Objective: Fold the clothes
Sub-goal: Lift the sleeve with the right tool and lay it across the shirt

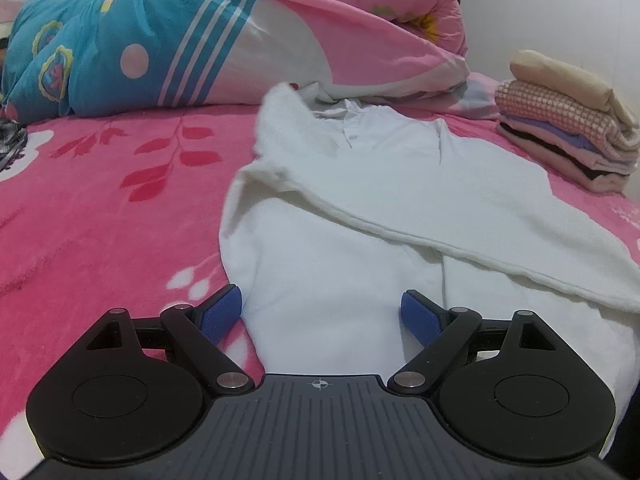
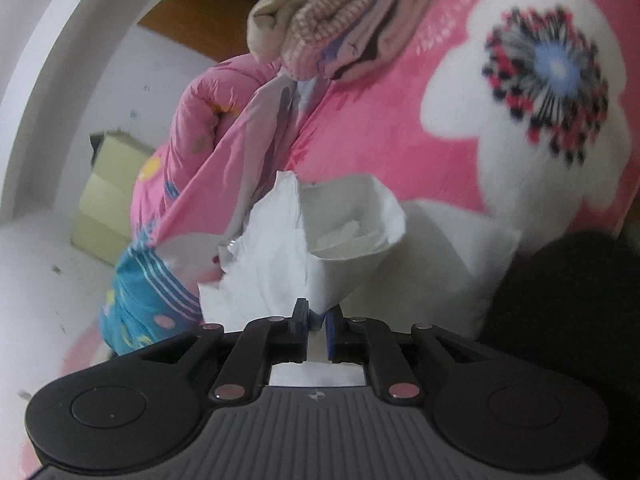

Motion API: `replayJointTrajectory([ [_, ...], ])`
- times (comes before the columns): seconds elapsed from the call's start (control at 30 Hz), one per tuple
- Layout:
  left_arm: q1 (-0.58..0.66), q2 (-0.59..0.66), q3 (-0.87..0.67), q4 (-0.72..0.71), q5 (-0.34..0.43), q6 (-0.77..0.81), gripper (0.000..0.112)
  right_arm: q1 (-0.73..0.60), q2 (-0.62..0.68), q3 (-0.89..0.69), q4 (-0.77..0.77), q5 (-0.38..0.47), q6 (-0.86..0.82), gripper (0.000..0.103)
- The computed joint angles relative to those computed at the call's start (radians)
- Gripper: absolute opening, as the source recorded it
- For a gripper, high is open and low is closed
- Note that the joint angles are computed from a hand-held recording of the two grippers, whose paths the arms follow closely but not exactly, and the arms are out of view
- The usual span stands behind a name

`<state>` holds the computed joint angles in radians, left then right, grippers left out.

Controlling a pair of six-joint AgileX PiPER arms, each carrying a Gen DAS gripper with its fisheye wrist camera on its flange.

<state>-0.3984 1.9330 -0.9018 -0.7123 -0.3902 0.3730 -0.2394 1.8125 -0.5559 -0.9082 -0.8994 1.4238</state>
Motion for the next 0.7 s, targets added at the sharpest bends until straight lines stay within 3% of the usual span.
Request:
replayJointTrajectory([
  [0.07,-0.002,0.001,-0.003,-0.014,-0.001,0.007,0.088,-0.015,-0.025,0.005,-0.053,0.018,0.006,0.019],
  [0.33,-0.012,0.005,-0.013,-0.067,-0.005,0.037,0.089,0.043,0.021,-0.020,-0.075,0.007,-0.025,0.019],
  [0.43,0.001,-0.006,-0.003,-0.022,0.002,-0.020,0.089,0.070,0.030,-0.065,-0.170,0.064,0.062,0.021],
  [0.53,0.020,-0.019,0.019,0.052,-0.006,-0.111,0.089,0.077,-0.022,-0.057,-0.272,0.121,0.091,0.038],
  [0.7,0.053,-0.030,0.044,0.090,-0.045,-0.169,0.089,0.086,-0.149,-0.035,-0.431,0.183,0.113,0.039],
])
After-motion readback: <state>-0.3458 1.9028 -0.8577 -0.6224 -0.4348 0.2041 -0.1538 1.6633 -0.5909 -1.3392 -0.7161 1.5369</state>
